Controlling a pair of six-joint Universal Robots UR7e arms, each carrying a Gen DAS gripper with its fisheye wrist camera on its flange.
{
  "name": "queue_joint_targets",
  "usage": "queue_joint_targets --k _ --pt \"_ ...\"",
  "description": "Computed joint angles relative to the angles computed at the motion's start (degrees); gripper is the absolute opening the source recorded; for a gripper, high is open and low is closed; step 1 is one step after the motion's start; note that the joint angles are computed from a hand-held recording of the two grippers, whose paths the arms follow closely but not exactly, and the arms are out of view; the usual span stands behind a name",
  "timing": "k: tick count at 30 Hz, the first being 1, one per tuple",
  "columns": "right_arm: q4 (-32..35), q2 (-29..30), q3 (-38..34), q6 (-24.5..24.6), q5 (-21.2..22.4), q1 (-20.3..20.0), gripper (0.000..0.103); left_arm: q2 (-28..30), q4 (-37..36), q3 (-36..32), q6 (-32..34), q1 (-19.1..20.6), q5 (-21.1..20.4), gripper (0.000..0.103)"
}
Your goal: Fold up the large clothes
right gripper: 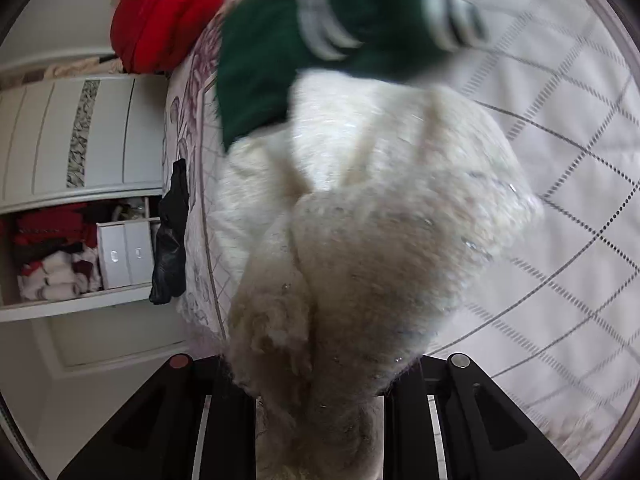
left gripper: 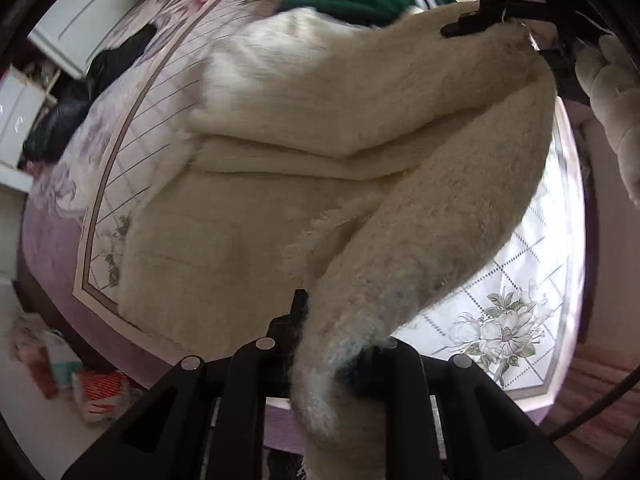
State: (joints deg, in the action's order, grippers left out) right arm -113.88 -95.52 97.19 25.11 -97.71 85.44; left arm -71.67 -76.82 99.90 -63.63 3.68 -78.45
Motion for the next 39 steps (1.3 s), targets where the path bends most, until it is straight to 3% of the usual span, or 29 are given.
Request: queue_joint_targets --k 5,10,12,13,14,15,17,18,19,25,29,33,35,39 --pt "6.87 15.76 -13.92 7.75 -10.95 11.48 0.022 -7.89 2.81 2.69 -1.43 5.3 3.53 0.019" --pt "11.37 30.71 -23.38 9.1 -17.89 14.98 0.025 -15.85 0.16 10.05 -1.43 13.19 5.38 0.022" --pt "14.39 36.16 -27.01 9.62 -19.51 15.25 0.031 -18.78 -1.86 13.68 -0.86 16.77 5.36 0.03" --pt "17.59 39.54 -29.87 8.99 -21.31 15.46 0.036 -19.99 -3.34 15.5 -0.29 18.63 5.29 0.04" --pt "19.64 41.74 -31.93 8.78 -22.21 15.53 0.04 -20.94 -4.04 17.13 0.06 20.54 5.61 0.063" --pt "21.99 43.47 -33.91 8.76 -23.03 15.9 0.047 -21.59 -4.57 18.1 0.09 22.38 5.46 0.072" --pt "21.99 44.14 -35.25 7.6 -22.04 16.78 0.061 -24.26 -9.4 19.89 0.71 26.71 3.02 0.077" --pt "19.76 43.36 -34.52 6.04 -19.92 16.82 0.07 -25.47 -11.3 20.25 0.13 27.8 2.43 0.077" --pt "17.53 42.11 -33.64 4.93 -17.33 16.83 0.072 -26.45 -12.74 20.34 -0.45 28.41 2.19 0.077" --pt "9.51 37.85 -31.39 3.29 -14.14 16.22 0.072 -27.9 -12.47 17.98 0.73 27.65 2.59 0.081" --pt "4.13 42.38 -33.61 -0.57 -12.21 13.76 0.072 -26.56 -9.39 18.29 2.91 28.17 2.68 0.081" --pt "8.17 46.8 -38.28 -3.92 -14.01 13.76 0.073 -26.54 -7.17 18.28 2.19 27.45 3.27 0.081" --pt "5.8 43.91 -35.33 -5.97 -13.62 14.73 0.073 -26.92 -5.2 17.66 -0.17 26.98 3.66 0.081" --pt "5.8 33.92 -24.05 -1.87 -15.39 17.3 0.073 -28.59 -3.76 18.45 -3.04 25.98 1.12 0.078"
